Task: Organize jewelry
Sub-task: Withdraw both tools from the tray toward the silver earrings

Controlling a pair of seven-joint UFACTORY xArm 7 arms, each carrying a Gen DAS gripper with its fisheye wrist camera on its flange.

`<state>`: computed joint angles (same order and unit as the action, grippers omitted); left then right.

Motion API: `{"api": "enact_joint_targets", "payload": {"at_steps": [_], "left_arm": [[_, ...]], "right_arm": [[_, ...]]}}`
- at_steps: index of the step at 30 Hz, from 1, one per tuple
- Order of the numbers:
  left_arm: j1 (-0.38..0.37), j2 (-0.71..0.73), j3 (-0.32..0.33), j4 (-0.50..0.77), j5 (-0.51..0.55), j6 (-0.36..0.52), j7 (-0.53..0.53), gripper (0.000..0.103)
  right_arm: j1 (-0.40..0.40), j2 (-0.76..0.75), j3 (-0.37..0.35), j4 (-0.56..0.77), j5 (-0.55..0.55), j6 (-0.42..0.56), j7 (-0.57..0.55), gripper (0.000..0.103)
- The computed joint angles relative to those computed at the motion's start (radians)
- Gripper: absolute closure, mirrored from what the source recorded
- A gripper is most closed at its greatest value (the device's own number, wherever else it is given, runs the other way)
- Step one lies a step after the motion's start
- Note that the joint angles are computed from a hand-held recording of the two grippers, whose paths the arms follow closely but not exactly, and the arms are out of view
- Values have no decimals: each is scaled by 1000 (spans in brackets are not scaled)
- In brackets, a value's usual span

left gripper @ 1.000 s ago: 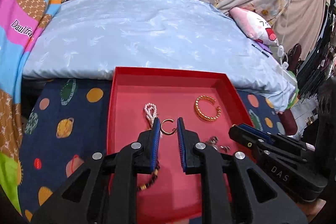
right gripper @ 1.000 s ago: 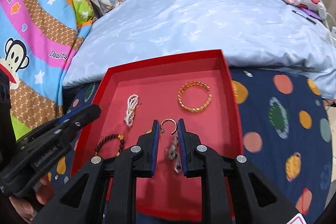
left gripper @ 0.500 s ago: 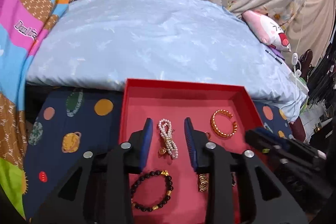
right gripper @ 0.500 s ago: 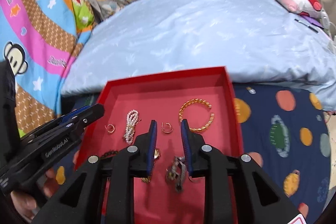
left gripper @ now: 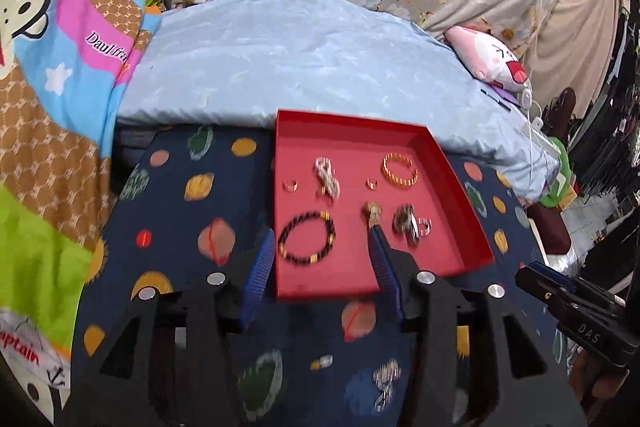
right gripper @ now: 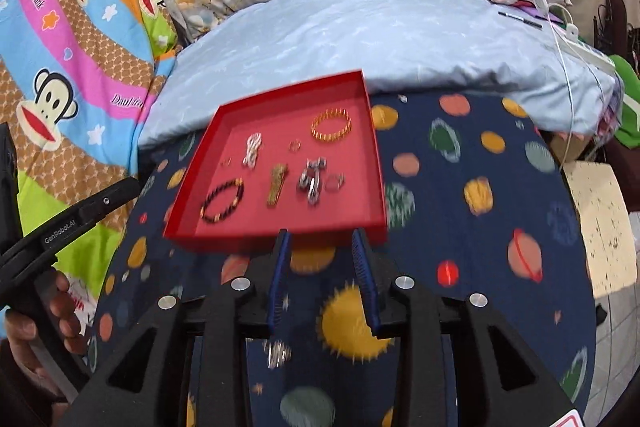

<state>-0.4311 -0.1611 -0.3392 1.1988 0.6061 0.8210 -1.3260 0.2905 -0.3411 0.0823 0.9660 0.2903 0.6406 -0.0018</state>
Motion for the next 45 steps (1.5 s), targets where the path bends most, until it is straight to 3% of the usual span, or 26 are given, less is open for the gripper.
{"api": "enact_joint_targets", "payload": {"at_steps": [8, 20, 26, 34, 45], "left_arm": [[-44, -85, -67, -107, -79, 67, -51, 56], [-95, -142, -103, -240, -222, 53, -101, 54], [-96, -152, -108, -261, -242, 53, -102, 54], [-100, -148, -109, -262, -251, 59, -99, 51], [-103, -155, -106, -276, -274, 56, -97, 51]], "right_arm": [[20, -204, 10, -205, -15, 76, 50, 71], [61, -313, 32, -323, -32, 135, 98, 71], [84, -285, 37, -314, -32, 121, 94, 71], [98, -122, 57, -213, -54, 40, 64, 71], [96, 50, 80, -111, -91, 2, 43, 76]]}}
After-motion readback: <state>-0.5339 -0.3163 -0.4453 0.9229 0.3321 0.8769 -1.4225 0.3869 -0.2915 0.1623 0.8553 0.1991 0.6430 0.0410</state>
